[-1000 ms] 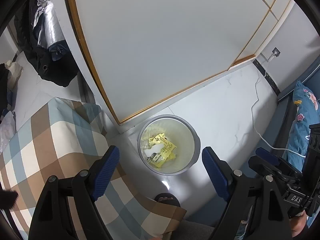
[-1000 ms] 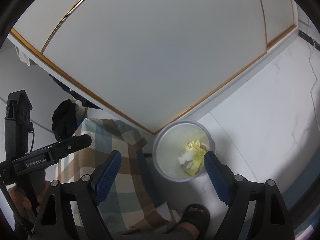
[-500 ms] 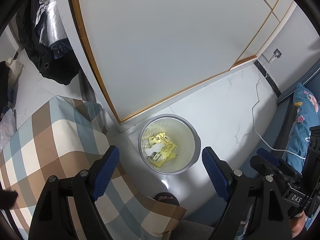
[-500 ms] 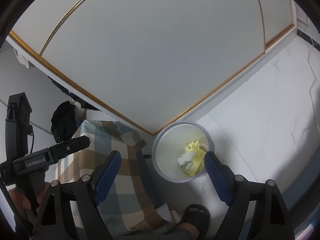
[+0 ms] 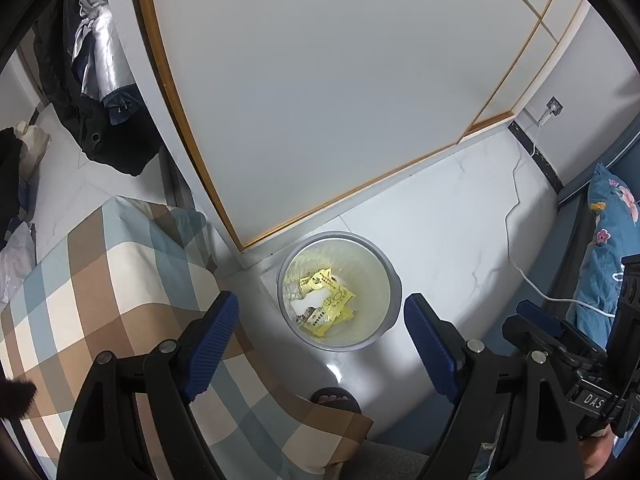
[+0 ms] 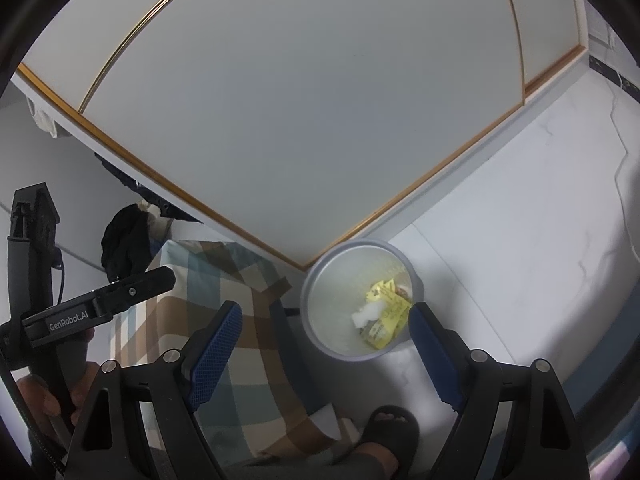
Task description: Collect trash
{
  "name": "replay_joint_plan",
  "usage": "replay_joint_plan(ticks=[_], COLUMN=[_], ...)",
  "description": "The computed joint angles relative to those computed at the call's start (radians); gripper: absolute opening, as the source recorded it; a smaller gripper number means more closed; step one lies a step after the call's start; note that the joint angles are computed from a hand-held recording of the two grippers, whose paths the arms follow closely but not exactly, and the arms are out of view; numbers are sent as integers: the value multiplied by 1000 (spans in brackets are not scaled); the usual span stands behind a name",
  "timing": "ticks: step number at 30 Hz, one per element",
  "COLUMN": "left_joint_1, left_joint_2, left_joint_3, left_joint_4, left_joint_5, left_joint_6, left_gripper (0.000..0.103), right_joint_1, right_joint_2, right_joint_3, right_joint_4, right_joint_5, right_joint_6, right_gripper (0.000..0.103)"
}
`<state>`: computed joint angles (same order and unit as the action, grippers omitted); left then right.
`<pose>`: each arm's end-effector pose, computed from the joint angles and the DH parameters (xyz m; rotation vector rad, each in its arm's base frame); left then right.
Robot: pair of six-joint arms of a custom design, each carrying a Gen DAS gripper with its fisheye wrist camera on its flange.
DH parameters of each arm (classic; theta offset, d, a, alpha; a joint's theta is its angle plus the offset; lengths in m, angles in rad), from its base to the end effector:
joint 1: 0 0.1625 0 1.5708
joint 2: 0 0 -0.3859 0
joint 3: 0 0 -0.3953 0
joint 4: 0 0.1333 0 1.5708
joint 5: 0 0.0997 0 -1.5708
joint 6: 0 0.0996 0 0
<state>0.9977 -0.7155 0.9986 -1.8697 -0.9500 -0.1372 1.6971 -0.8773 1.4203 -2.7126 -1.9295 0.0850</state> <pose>-0.2578 -0.7522 0.2258 0.5447 2.4893 -0.3031 0.1883 -0.7019 0.2342 -0.0960 -2.7206 0.8863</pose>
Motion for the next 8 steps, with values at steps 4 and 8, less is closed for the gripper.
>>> replay_joint_plan(ticks=[4, 8], left_joint_1=[-5, -17], left_joint_2=[-32, -54], left_joint_3=[54, 78], left_joint_4=[-96, -134], left_joint_5=[-17, -1], left_joint_6=[39, 46], left_gripper=[82, 82], right_joint_1=[4, 16], right_joint_2=[-4, -12], right_joint_3=[7, 13], right_joint_4=[-6, -12], right_joint_5=[-6, -22], right_joint_6=[-2, -2], right_gripper=[85, 85])
